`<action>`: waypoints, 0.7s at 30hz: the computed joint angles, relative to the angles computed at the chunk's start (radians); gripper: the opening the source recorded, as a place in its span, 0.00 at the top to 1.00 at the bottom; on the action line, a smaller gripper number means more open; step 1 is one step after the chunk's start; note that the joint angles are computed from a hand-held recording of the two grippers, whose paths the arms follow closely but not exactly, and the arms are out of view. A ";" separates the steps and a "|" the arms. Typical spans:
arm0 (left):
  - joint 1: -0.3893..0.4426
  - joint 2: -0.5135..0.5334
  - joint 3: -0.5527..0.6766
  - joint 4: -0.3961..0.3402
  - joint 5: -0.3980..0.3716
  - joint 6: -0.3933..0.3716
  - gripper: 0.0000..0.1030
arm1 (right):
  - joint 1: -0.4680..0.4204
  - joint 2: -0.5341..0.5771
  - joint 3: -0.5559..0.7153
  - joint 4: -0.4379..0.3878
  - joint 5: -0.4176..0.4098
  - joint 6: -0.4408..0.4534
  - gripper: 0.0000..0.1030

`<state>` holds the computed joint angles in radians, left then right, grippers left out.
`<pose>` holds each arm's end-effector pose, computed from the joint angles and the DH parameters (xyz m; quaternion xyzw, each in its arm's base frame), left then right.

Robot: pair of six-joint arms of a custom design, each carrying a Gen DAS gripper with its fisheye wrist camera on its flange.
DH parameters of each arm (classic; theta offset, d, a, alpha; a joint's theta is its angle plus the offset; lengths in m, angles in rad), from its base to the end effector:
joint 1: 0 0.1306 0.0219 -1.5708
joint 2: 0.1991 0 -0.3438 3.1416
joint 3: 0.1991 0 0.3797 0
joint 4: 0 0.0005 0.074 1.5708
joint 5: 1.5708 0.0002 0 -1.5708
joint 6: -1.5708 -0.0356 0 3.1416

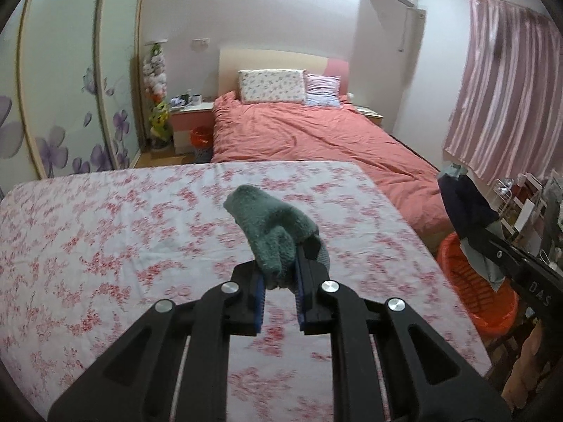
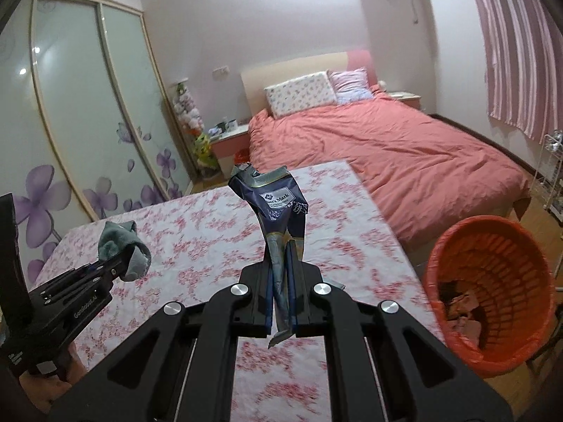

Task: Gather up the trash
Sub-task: 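Carry the towel and snack bag with both tools over the orange basket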

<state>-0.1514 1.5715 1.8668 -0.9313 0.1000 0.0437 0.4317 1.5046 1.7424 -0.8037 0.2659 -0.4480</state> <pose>0.5345 -0.0857 0.5129 0.0705 0.8891 -0.0882 0.4435 0.4835 0.2119 0.5025 0.0709 0.8681 0.0981 0.4814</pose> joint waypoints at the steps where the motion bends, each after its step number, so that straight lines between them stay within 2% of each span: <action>1: -0.011 -0.004 0.000 -0.001 -0.001 -0.001 0.86 | -0.003 -0.011 -0.012 0.005 0.006 -0.001 0.93; 14: -0.137 0.001 0.023 -0.011 0.016 -0.009 0.86 | -0.061 -0.151 -0.160 0.045 0.058 -0.030 0.93; 21: -0.217 0.014 0.036 0.003 0.059 -0.009 0.86 | -0.113 -0.207 -0.230 0.064 0.077 -0.055 0.93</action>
